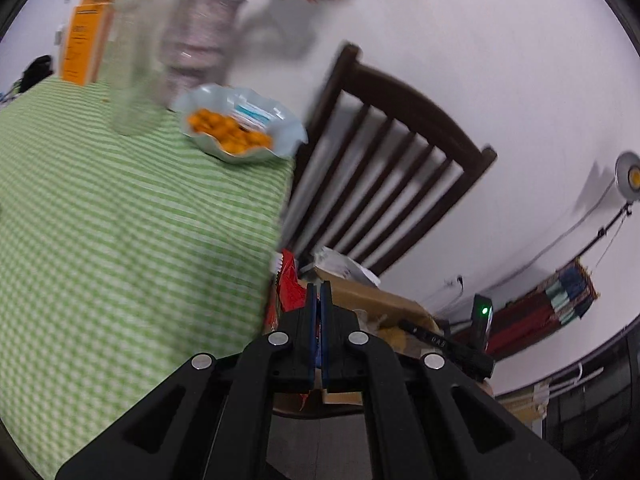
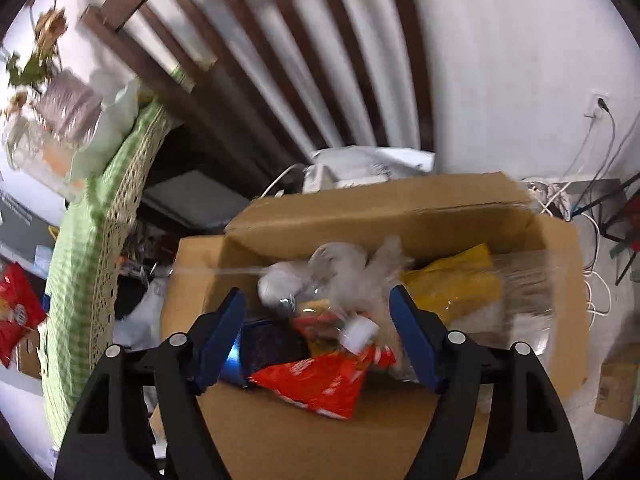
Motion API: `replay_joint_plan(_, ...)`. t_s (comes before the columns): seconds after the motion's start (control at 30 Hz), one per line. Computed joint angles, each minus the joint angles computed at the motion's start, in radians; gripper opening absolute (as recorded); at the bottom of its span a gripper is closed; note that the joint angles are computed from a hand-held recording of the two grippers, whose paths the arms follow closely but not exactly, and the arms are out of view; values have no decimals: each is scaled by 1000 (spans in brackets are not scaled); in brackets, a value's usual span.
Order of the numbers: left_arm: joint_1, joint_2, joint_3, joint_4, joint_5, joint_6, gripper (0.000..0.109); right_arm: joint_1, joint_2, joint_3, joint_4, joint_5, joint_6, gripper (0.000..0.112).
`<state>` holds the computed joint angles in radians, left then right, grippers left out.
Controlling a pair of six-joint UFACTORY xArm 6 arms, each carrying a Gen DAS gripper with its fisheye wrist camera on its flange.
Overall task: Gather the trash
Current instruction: 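Carry the red bag and clear cup into the cardboard box and open both tools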
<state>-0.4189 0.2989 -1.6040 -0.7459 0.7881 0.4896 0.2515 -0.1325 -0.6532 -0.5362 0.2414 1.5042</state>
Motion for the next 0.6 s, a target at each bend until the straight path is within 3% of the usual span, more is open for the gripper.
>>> replay_joint_plan(0.2,-103,152,-165,51,77,-52,0,-43,-176,110,-210,75,170,71)
replay_joint_plan(0.37,-172,289,-323,94,153,-95,0,-50,-281,195,-249,75,222,71)
replay_joint_plan(0.6,-215,541,-629,192,273,-242,0,-38,-301,221,-240,81,207,71)
